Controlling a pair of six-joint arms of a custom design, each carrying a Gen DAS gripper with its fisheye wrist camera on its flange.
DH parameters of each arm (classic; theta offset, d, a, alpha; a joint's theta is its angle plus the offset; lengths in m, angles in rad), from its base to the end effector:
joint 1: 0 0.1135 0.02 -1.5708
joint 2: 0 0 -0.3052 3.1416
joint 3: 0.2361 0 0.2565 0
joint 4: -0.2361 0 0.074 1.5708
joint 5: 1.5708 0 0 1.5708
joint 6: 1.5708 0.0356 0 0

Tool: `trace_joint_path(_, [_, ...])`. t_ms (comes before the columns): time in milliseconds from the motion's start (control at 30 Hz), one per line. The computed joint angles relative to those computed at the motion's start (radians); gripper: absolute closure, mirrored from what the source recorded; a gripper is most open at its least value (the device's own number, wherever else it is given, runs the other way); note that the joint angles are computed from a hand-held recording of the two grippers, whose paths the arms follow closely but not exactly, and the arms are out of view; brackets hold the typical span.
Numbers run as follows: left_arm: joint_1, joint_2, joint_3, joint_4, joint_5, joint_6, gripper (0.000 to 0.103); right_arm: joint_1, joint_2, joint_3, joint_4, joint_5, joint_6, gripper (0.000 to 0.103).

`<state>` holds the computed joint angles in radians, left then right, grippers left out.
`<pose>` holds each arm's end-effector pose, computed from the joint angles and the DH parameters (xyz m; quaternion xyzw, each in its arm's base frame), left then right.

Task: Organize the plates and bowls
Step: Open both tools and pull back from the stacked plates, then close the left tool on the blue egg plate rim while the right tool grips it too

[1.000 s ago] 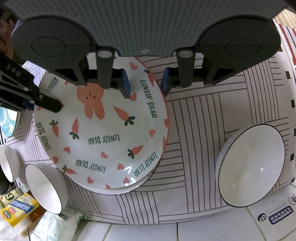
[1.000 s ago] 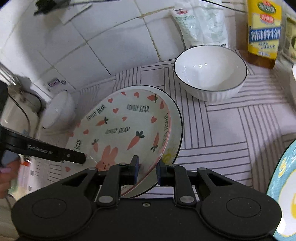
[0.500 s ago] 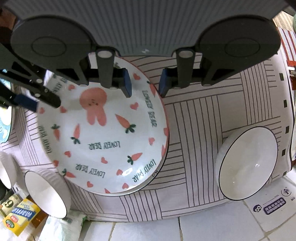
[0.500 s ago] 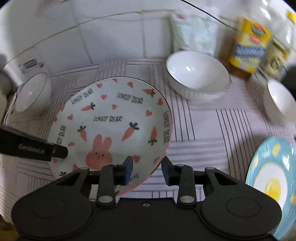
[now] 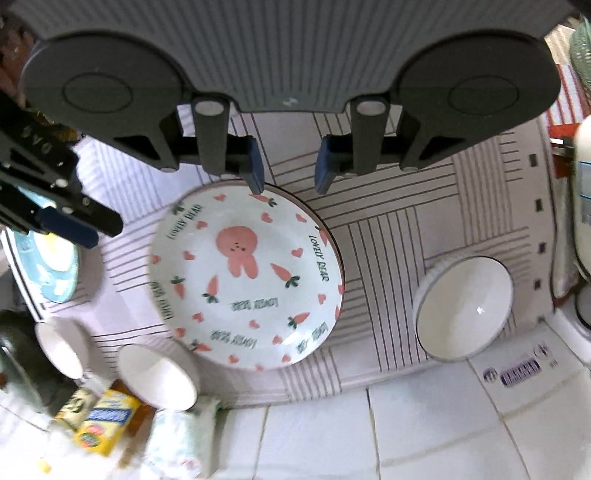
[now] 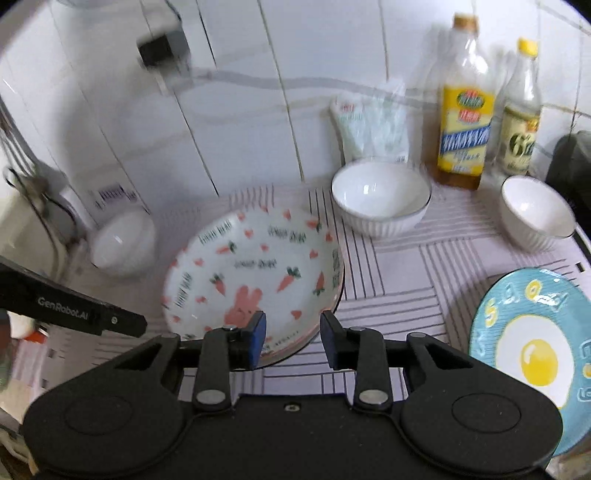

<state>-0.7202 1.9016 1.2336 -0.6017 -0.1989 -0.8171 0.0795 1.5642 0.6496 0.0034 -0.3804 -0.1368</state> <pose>0.2936 -0.2482 0.1908 -0.0625 0.9819 -0.0332 0.1755 0.2813 0.0357 0.1731 -0.1611 0.9170 0.1697 0.3230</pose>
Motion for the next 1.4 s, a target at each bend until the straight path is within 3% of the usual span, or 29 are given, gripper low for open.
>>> trace_joint_path(100, [-0.044,-0.053,0.025,-0.072,-0.032,0.003,0.071,-0.042,-0.110,-0.027,-0.035,-0.049,-0.029,0.063])
trace_joint_path(367, [-0.154,-0.090,0.158,-0.251,-0.081,0.021,0.061,-0.202,-0.364,-0.020,-0.259,-0.187,-0.176,0.045])
trace_joint_path(500, [-0.229,-0.101,0.208,-0.298,-0.102,0.023,0.056,-0.339,-0.417,0.018,-0.396,-0.299,-0.289,0.044])
trace_joint_path(700, [-0.306,-0.026,0.361,-0.395,-0.154,-0.002,0.048,-0.568,-0.416,0.085,-0.562,-0.454,-0.519,0.035])
trace_joint_path(900, [-0.322,0.118,0.554,-0.441,-0.158,-0.020,0.038,-0.739,-0.283,0.183,-0.674,-0.536,-0.772,0.025])
trace_joint_path(967, [-0.322,0.178,0.631,-0.461,-0.152,-0.033,0.033,-0.777,-0.223,0.215,-0.680,-0.544,-0.826,0.015])
trace_joint_path(1167, [-0.327,0.360,0.857,-0.514,-0.164,-0.052,0.016,-0.854,-0.020,0.300,-0.611,-0.566,-0.939,0.013])
trace_joint_path(1267, [-0.323,0.446,0.964,-0.532,-0.169,-0.079,0.011,-0.876,0.075,0.310,-0.492,-0.600,-0.976,0.010])
trace_joint_path(1400, [-0.325,0.564,1.112,-0.553,-0.192,-0.127,0.009,-0.871,0.241,0.399,-0.461,-0.571,-1.022,0.009])
